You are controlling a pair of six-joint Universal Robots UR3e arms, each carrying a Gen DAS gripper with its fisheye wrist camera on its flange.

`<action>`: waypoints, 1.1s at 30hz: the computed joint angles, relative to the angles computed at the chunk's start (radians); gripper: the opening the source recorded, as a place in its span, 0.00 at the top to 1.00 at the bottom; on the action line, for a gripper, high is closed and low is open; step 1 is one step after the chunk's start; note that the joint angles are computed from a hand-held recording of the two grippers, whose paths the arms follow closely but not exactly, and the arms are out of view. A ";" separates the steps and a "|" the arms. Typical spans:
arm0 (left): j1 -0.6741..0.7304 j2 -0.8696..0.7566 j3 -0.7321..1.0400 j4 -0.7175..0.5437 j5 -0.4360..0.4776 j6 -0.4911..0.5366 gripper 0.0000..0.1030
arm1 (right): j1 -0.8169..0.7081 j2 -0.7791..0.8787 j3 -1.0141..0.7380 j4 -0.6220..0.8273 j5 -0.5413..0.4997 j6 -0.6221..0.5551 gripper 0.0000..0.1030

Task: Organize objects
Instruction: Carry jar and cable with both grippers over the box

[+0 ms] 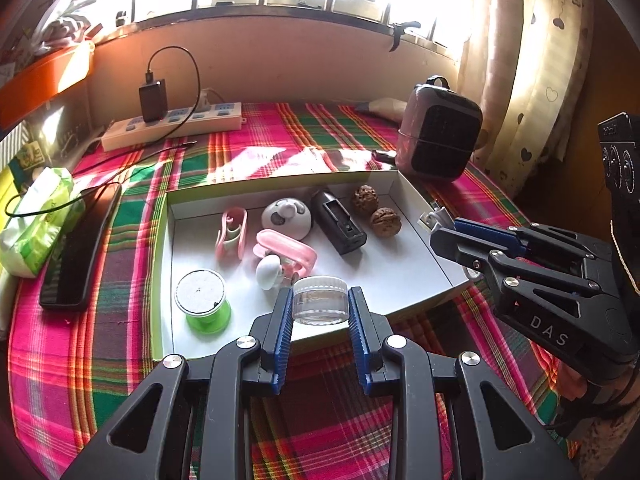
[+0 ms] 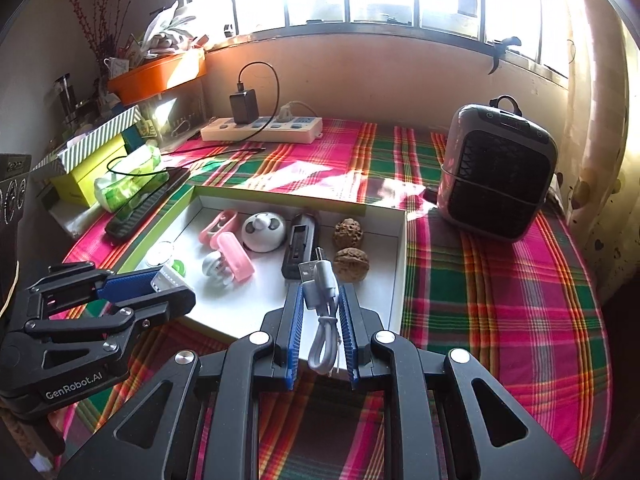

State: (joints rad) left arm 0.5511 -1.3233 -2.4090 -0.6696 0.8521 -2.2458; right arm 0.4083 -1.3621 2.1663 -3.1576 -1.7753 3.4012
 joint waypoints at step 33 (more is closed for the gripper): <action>-0.247 -0.342 0.138 0.298 0.144 -0.236 0.76 | -0.135 0.093 -0.056 0.080 0.167 -0.110 0.81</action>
